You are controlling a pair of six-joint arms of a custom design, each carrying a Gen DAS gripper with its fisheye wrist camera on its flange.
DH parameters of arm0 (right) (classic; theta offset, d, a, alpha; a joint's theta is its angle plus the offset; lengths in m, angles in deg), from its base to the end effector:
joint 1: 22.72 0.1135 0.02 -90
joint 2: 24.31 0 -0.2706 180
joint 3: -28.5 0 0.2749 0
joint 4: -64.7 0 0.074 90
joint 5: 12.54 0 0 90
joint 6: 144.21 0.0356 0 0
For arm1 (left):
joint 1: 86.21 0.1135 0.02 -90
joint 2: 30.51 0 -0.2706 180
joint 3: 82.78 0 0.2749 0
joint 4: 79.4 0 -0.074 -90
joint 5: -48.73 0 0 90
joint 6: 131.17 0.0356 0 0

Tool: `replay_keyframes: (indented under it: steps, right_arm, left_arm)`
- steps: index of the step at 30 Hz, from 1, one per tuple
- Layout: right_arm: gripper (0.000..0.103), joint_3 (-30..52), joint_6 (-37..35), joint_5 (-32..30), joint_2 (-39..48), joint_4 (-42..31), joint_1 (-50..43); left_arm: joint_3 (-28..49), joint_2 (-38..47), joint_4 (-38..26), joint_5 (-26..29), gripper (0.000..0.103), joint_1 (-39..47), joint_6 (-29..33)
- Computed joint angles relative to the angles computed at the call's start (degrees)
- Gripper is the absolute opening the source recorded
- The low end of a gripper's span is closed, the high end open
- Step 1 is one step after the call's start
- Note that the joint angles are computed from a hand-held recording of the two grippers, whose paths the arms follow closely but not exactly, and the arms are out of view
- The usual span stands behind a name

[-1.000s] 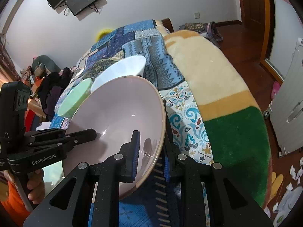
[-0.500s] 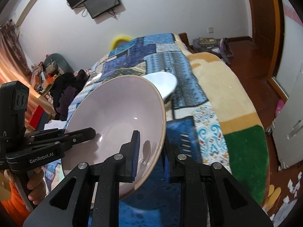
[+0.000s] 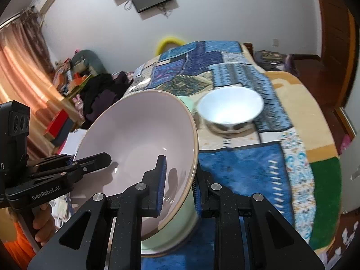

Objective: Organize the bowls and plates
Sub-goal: 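Lift the pink bowl and carry it beside the plate stack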

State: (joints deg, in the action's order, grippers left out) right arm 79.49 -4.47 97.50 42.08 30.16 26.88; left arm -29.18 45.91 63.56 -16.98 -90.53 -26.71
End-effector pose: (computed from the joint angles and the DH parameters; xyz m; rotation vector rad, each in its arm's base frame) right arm 0.1686 0.1793 0.2062 0.1578 2.4045 0.3933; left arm 0.2614 -0.0344 0.1779 0.5602 2.4844 -0.4845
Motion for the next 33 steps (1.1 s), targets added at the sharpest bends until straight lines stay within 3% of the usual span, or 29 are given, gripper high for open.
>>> replay_keyframes:
  steps: [14, 25, 33]
  right_arm:
    - [0.019, 10.2, -3.4, -3.1, 15.0, 4.5, 4.8]
    - [0.019, 17.1, -5.4, -6.8, 24.8, 6.7, 7.0]
    - [0.019, 23.1, -6.2, -11.1, 33.2, 7.5, 8.0]
  left_arm:
    - [-2.2, -3.2, -5.7, 6.9, 0.018, 21.0, 12.3]
    - [-0.8, 0.4, -8.5, 9.1, 0.018, 33.6, 20.5]
    - [1.3, 7.8, -8.6, 9.0, 0.018, 41.1, 25.3]
